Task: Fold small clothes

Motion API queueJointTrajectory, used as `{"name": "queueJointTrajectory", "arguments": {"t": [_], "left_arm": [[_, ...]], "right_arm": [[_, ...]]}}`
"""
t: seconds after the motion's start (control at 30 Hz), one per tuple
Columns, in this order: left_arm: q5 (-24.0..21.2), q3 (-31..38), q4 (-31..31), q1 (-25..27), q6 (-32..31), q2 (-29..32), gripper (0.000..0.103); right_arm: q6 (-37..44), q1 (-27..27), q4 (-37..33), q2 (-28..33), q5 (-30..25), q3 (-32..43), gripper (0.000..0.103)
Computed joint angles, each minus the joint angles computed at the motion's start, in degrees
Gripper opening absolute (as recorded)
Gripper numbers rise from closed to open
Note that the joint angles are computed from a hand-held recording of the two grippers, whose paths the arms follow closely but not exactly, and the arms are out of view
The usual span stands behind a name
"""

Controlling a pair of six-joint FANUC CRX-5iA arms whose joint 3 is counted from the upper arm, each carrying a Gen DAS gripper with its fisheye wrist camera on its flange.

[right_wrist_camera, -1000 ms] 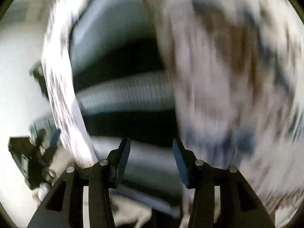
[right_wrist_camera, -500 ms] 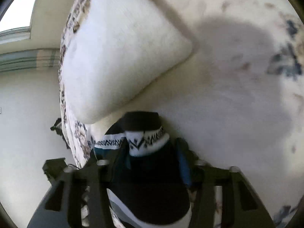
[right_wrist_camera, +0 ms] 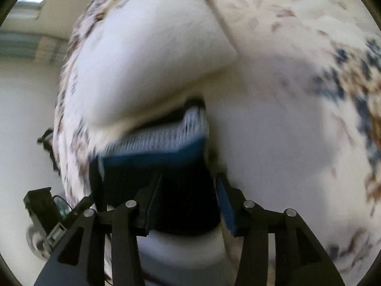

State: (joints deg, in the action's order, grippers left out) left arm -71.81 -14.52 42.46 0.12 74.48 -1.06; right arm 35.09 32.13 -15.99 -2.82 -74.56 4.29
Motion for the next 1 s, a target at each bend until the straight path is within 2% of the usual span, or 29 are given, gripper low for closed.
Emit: {"name": "queueJointTrajectory", "arguments": {"t": [0.1,0.2,0.23,0.3,0.37,0.4,0.43,0.5,0.57,0.6,0.63,0.67,0.7,0.73,0.8,0.83,0.9,0.93,1.0], "left_arm": [[-5.4,-4.4,-1.8,1.3,0.4,-4.6,0.060],[-6.9,-7.9,-3.5,0.2,1.5,-7.1,0.058],[-6.2,-9.1,-3.0,-0.3,1.6,-8.0,0.045],[-4.7,-10.6,-2.2,-1.5,0.7,-9.4,0.010],[-3.2,-11.1,-2.4,-1.0,2.7,-10.2,0.009],[-3.0,-11.6,-2.0,0.0,3.7,-10.2,0.009],[-2.8,-11.9,-2.0,0.5,4.2,-10.3,0.009],[-3.9,-12.4,-1.5,1.9,3.2,-10.6,0.009],[-4.0,-11.2,-1.1,1.0,3.7,-10.7,0.013],[-4.7,-10.8,-0.9,0.9,3.9,-10.3,0.016],[-6.1,-9.9,-2.3,1.3,5.1,-10.5,0.030],[-6.7,-9.3,-3.2,1.3,5.9,-10.7,0.038],[-6.9,-9.4,-3.6,1.4,5.9,-11.2,0.054],[-7.1,-9.4,-4.8,1.4,6.5,-12.0,0.064],[-8.4,-10.9,-6.2,2.2,6.5,-13.1,0.064],[-9.0,-12.4,-5.5,2.7,6.5,-13.3,0.064],[-7.3,-15.6,-3.7,2.8,6.1,-14.8,0.059],[-6.0,-16.1,-4.0,2.3,6.0,-15.0,0.047],[-5.4,-16.1,-5.4,2.4,5.7,-14.8,0.039]], "right_arm": [[-7.1,4.7,0.5,-7.0,1.0,-6.2,0.048],[-17.9,11.4,0.2,-14.4,3.7,-14.0,0.048],[-21.4,13.3,-0.6,-16.5,4.9,-16.5,0.048],[-27.2,17.6,-1.1,-18.5,8.5,-20.3,0.048],[-33.1,22.3,0.5,-20.3,11.8,-24.2,0.046],[-36.5,25.3,3.4,-20.6,13.9,-25.6,0.025],[-38.5,28.1,7.2,-20.1,13.0,-25.7,0.009],[-39.6,30.5,11.6,-18.3,8.2,-24.2,0.007],[-41.6,30.3,10.9,-17.6,9.9,-24.3,0.007],[-41.0,29.9,10.2,-17.4,10.4,-24.1,0.007],[-40.5,29.7,9.9,-17.4,9.7,-23.7,0.008],[-40.8,29.6,9.9,-17.9,9.4,-23.6,0.009],[-41.1,29.6,9.9,-18.4,9.7,-23.7,0.012],[-41.6,29.6,9.3,-19.3,9.5,-23.9,0.015],[-42.5,29.8,8.6,-21.0,8.5,-24.6,0.042],[-43.4,30.5,8.8,-21.6,9.6,-25.4,0.047],[-42.1,30.1,5.4,-22.9,12.2,-27.1,0.049],[-40.6,29.7,3.1,-23.4,14.7,-28.2,0.049],[-41.6,31.6,3.6,-25.2,17.9,-31.1,0.049]]}}
